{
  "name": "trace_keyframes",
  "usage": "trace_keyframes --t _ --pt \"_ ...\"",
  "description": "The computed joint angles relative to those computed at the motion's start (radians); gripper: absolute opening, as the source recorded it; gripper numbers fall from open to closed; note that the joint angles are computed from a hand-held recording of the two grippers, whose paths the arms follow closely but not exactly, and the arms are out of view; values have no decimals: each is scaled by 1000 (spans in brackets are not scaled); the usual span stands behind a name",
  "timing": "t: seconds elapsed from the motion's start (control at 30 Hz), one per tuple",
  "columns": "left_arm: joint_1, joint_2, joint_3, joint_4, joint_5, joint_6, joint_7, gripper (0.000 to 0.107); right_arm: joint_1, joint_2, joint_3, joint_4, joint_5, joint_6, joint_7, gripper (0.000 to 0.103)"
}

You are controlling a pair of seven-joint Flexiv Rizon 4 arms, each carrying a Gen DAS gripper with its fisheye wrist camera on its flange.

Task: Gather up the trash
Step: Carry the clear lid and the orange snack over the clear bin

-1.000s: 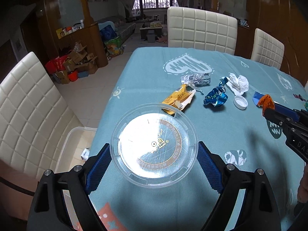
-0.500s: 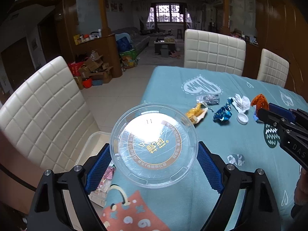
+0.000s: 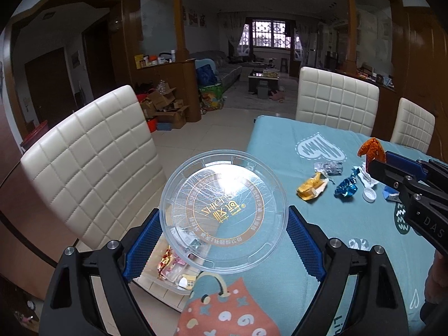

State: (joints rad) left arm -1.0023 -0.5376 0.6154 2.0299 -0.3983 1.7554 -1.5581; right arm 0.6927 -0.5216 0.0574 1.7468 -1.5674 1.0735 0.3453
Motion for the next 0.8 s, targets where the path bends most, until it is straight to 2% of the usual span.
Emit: trace_keyframes --t 0.2,0.37,0.67,0.8 --pt "-13 3 43 26 -22 9 -6 85 19 -53 -10 -79 28 36 -57 34" --pt "12 16 36 50 -46 22 13 85 46 -95 -35 -138 63 67 -108 34" --pt "105 29 -33 57 -101 63 75 85 98 -172 -88 -249 168 106 -213 34" --pt "183 42 -102 60 -123 82 117 85 125 -219 -114 -318 238 119 -279 34"
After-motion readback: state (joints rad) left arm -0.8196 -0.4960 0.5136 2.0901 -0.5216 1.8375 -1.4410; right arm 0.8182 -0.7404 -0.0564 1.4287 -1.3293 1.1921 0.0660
